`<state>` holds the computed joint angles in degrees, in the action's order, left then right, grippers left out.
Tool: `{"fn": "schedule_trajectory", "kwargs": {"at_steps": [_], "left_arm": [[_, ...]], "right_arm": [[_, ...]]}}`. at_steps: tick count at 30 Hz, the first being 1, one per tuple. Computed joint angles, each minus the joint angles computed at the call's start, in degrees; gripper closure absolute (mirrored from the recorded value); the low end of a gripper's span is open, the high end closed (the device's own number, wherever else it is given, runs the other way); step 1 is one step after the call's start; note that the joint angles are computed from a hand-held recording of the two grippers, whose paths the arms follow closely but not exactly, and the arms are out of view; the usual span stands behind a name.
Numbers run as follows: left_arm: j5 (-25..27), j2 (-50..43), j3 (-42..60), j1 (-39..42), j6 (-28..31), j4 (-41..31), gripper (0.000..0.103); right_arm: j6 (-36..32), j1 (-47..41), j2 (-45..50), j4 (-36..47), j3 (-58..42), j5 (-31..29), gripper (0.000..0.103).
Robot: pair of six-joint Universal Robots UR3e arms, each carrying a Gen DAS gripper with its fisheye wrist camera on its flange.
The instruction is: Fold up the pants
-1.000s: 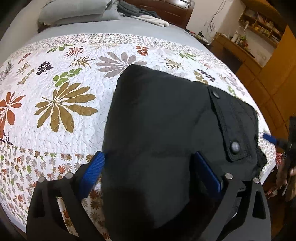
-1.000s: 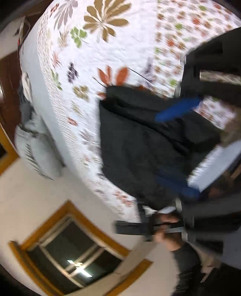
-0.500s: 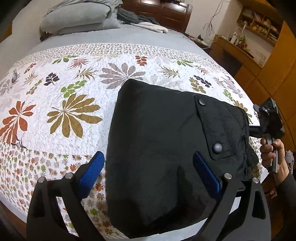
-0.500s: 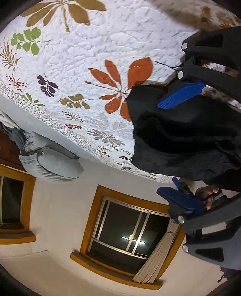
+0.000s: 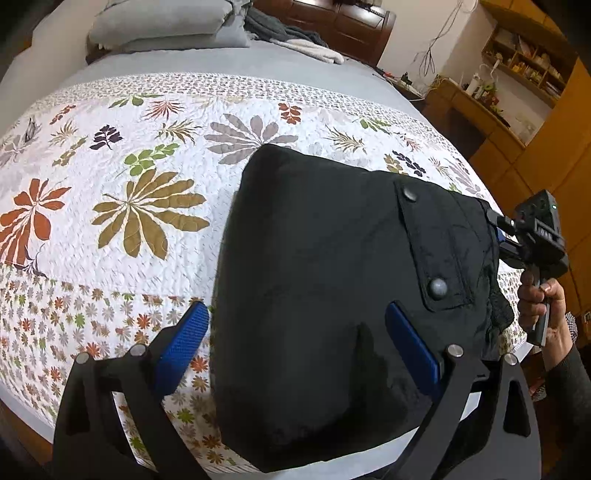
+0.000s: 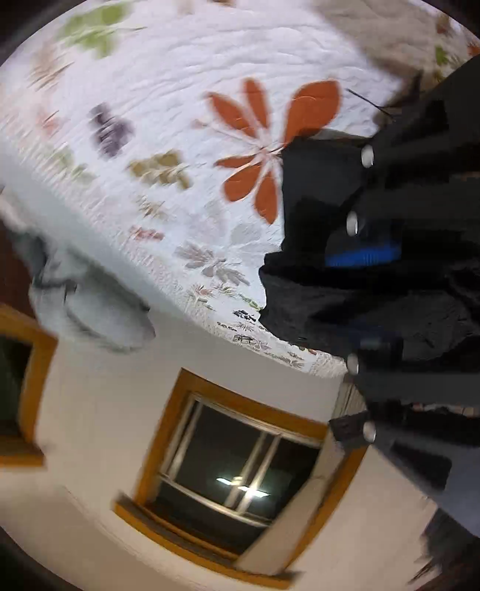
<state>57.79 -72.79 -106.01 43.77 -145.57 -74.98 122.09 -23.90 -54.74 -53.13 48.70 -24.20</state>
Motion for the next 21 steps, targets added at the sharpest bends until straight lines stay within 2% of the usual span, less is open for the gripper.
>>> {"fn": "schedule_trajectory", "kwargs": {"at_steps": [1, 3, 5, 6, 7, 8, 9, 10, 11, 14, 16, 17, 18, 19, 20, 21], "left_arm": [[0.09, -0.42, 0.08, 0.02, 0.08, 0.19, 0.007], [1.14, -1.85, -0.02, -0.73, -0.48, 2.12, 0.007], [1.66, -3.72, 0.74, -1.5, -0.69, 2.03, 0.007], [1.74, -4.66, 1.33, -1.7, -0.48, 1.48, 0.007], [1.84, -5.3, 1.56, -1.87, -0.46, 1.31, 0.007], [1.92, -5.89, 1.71, -2.0, -0.12, 1.21, 0.007], [2.04, -6.29, 1.78, -2.16, -0.01, 1.31, 0.007], [1.81, -6.55, 1.7, -1.99, 0.3, 1.31, 0.007], [1.57, -6.67, 1.63, -1.81, 0.64, 1.16, 0.007], [1.2, -7.22, 1.49, -1.47, 1.29, 0.98, 0.006], [0.81, -7.77, 1.51, -1.15, 1.26, 0.48, 0.006], [0.77, -8.08, 1.63, -1.14, 1.26, 0.34, 0.006], [0.86, -8.84, 1.73, -1.23, 1.35, 0.37, 0.005], [0.96, -9.59, 1.8, -1.37, 1.41, 0.47, 0.005], [0.97, -10.27, 2.11, -1.5, 1.37, 0.48, 0.005], [0.74, -11.05, 2.47, -1.54, 1.43, 0.03, 0.005]], "right_arm": [[2.08, -0.17, -2.45, -6.44, 4.71, -1.03, 0.084], [11.68, -0.15, -3.87, -20.13, 12.17, -4.63, 0.086], [17.14, -0.88, -4.53, -28.39, 18.39, -5.28, 0.088], [17.92, -1.25, -5.46, -29.94, 20.23, -5.05, 0.086], [17.04, -2.02, -6.65, -28.03, 21.06, -3.93, 0.077], [17.62, -2.9, -8.75, -28.0, 22.81, -3.48, 0.06], [20.53, -3.67, -11.75, -32.77, 26.63, -3.79, 0.054], [21.07, -5.28, -16.76, -35.2, 30.22, -4.86, 0.054], [17.82, -6.58, -20.46, -32.83, 31.91, -4.6, 0.054], [-2.5, -8.16, -29.15, -7.02, 30.02, -1.96, 0.055], [-9.4, -6.68, -31.76, 2.42, 29.07, -4.28, 0.057], [-9.32, -5.32, -32.48, 2.22, 30.15, -5.97, 0.057], [-6.86, -3.94, -33.85, -1.89, 32.89, -8.14, 0.057], [-1.89, -2.08, -34.84, -9.55, 36.49, -11.29, 0.068], [1.91, -1.32, -35.13, -15.21, 38.99, -13.43, 0.09], [3.98, -1.33, -34.95, -18.86, 40.43, -14.89, 0.102]]}}
